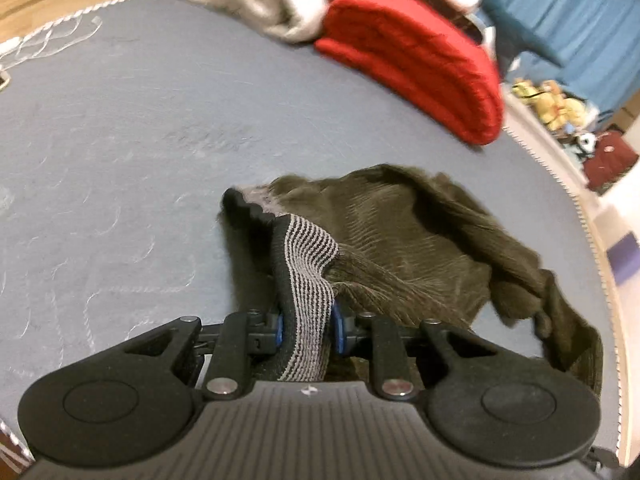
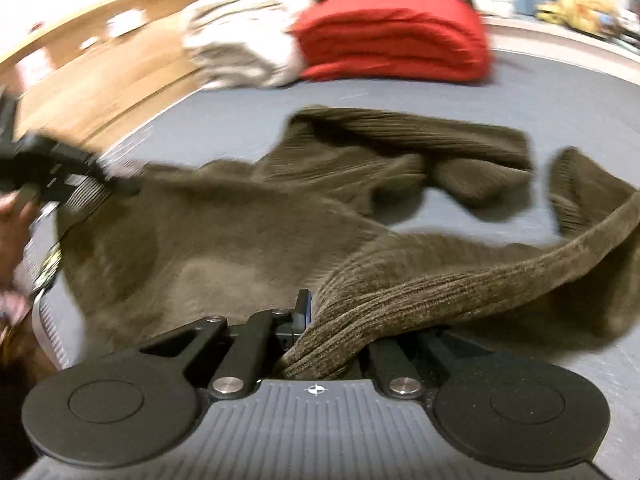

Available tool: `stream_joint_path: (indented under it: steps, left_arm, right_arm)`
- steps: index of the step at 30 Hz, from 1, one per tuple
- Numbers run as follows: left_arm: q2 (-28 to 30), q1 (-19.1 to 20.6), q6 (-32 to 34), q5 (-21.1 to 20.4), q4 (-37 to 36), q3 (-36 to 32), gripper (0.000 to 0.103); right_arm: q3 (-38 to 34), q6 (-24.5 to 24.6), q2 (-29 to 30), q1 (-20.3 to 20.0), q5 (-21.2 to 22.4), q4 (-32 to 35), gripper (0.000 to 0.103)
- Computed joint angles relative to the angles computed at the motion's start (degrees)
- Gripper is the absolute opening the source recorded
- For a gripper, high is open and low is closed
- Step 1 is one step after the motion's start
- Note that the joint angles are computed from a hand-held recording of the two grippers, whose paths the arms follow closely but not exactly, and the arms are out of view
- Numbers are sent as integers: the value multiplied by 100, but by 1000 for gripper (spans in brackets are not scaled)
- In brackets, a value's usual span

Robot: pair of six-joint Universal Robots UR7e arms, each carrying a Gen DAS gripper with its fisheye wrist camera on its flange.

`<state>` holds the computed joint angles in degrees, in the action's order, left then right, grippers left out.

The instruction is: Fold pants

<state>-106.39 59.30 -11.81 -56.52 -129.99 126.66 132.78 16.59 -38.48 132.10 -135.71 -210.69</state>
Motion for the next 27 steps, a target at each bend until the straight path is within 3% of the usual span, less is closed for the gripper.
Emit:
stream_joint_path:
  steps: [3,5,6,8,10,16,18,21,22,24,26,27]
  left_arm:
    - [202,249,-555,47,595,-237,36]
    - [256,223,-911,232,784,-289,49]
    - [246,138,-882,460,649,-252,52]
    - [171,-181,-724,1039,223,-33,72]
    - [103,-429,-461,1378,-321,177,77]
    - [28,-490,162,372,-480,304,75]
    - [9,-527,442,-21,-498,420,68]
    - [93,-569,898,-570,-630,555,48]
    - [116,-588,1029,-755,-659,599,39]
    - [97,-630,1337,-1138,-593,684,38]
    - [70,-732,1615,-1406,-549,856,38]
    - [111,-781,1746,-1526,-563,934,38]
  right_arm:
    - [-47,-22,-87,-42,307,601,5]
    - [-48,130,-159,-99,360,1013,6]
    - [-70,252,-169,-138,374,1151,7]
    - [-3,438,-265,-212,440,1240,10]
    - [60,545,-329,-233,487,1248,13]
    - [108,620,-458,-275,585,1221,22]
    - [159,562,-593,-317,589,1139,25]
    - [467,491,-1004,-307,521,693,29]
    - [578,502,-1135,-283,402,502,30]
    - [755,577,-1324,-277,152,174,34]
    - [832,764,-1390,-228,-427,16,49]
    - [862,865,-1408,-229,-686,-21,51]
